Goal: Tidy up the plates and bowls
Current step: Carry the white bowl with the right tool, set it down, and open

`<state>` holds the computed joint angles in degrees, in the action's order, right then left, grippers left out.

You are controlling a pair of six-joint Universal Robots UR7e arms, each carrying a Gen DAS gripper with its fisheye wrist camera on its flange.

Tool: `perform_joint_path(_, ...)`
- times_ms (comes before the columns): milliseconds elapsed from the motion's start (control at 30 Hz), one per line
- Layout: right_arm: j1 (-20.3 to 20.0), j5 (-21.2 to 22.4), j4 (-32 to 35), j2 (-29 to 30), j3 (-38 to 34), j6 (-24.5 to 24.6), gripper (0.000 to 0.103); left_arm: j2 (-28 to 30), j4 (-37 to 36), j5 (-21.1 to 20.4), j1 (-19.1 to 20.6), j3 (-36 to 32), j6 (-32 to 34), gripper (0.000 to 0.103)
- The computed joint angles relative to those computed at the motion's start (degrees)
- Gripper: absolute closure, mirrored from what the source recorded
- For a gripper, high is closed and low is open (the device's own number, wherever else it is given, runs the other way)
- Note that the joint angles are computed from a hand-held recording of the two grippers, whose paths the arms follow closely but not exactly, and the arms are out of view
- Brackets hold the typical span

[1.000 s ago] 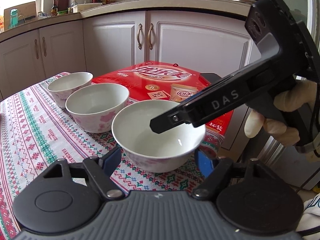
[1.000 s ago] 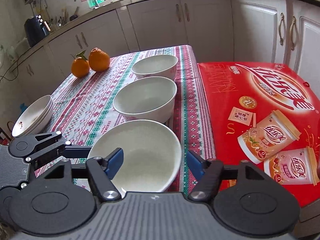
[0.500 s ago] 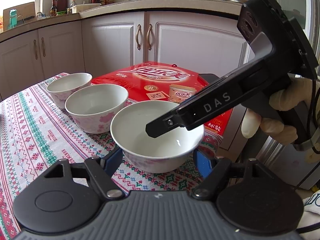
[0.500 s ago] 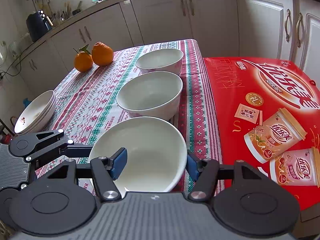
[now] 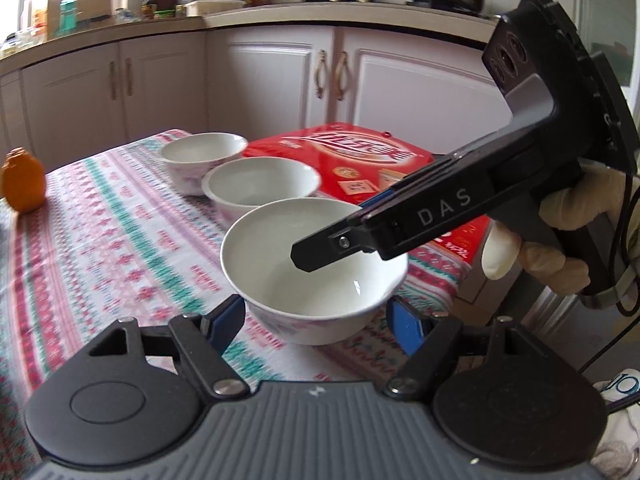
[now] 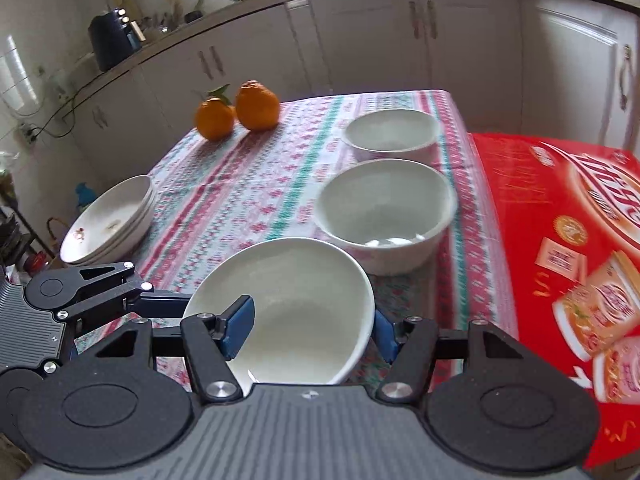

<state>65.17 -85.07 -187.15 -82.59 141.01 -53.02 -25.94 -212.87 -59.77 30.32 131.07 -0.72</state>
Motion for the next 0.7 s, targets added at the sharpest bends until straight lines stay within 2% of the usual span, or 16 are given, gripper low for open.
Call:
perform_joint_path(367,6.4,-1.8,0.4,7.1,-2.8,-1.5,0.035,-3.2,-1.2,5.7,0.2,4.9,-5.8,0.026)
perform_joint_path(700,9.9,-2.9,-0.5,12.9,-5.7,-2.0,0.035,-4.7,-2.7,9.1,1.5,6.9,-7.0,0.026)
